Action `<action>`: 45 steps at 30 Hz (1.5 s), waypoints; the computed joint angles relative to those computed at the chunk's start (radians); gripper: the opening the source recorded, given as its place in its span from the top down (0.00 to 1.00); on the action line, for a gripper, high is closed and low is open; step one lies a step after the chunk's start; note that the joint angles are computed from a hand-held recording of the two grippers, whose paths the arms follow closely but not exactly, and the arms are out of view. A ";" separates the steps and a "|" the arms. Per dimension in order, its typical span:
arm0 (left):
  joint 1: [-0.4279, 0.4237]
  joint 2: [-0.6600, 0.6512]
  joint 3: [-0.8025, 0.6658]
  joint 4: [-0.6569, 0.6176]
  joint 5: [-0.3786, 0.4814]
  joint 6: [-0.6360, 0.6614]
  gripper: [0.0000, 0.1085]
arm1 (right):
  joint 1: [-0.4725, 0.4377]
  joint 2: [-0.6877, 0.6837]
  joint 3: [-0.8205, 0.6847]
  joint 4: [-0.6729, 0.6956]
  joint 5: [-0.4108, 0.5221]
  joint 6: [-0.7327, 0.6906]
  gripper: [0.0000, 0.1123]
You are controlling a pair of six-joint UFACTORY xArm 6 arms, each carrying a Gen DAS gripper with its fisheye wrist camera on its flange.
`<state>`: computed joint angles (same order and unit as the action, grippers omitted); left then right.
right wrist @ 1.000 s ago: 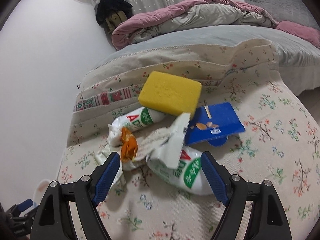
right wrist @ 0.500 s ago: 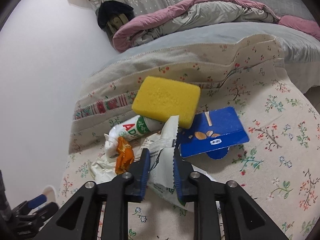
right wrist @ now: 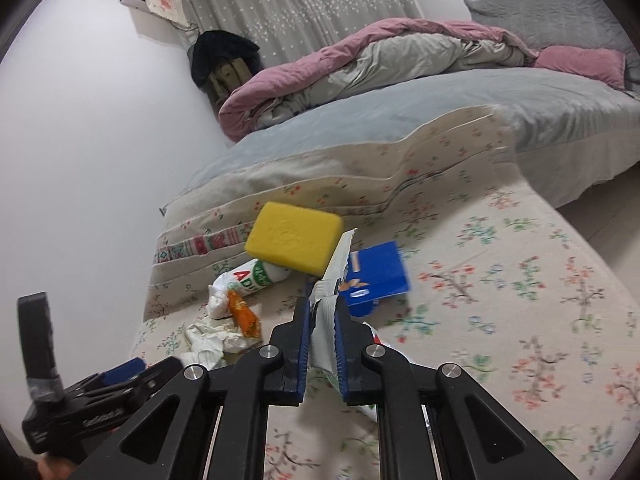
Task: Collect trash
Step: 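Grasp the white tissues with the left tool while the right grasps the white torn wrapper, then carry tissues and wrapper over the white bin and open both tools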
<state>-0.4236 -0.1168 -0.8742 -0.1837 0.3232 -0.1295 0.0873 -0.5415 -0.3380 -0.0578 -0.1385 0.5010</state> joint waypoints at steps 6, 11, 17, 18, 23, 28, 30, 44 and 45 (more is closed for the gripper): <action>-0.038 0.056 -0.028 -0.101 -0.045 0.080 0.33 | 0.055 -0.100 0.041 0.394 0.032 -0.313 0.90; -0.042 0.099 -0.057 -0.064 -0.046 0.048 0.46 | 0.055 -0.161 0.065 0.456 0.056 -0.365 0.90; -0.032 0.099 -0.056 0.009 -0.054 -0.007 0.64 | 0.056 -0.178 0.082 0.434 0.065 -0.352 0.90; -0.032 0.093 -0.053 0.002 -0.053 0.000 0.65 | 0.053 -0.180 0.084 0.410 0.067 -0.333 0.90; -0.034 0.042 -0.017 0.019 -0.050 0.021 0.67 | 0.043 -0.188 0.089 0.263 0.072 -0.218 0.90; -0.026 -0.027 0.036 0.076 -0.049 0.011 0.67 | 0.047 -0.183 0.084 0.149 0.081 -0.131 0.90; -0.019 -0.050 0.052 0.087 -0.045 0.011 0.67 | 0.056 -0.180 0.080 0.131 0.088 -0.118 0.90; 0.035 -0.192 0.173 0.048 -0.022 0.063 0.67 | 0.130 -0.173 0.067 0.103 0.089 -0.075 0.90; 0.040 -0.203 0.182 0.048 -0.021 0.064 0.67 | 0.141 -0.169 0.064 0.131 0.086 -0.095 0.90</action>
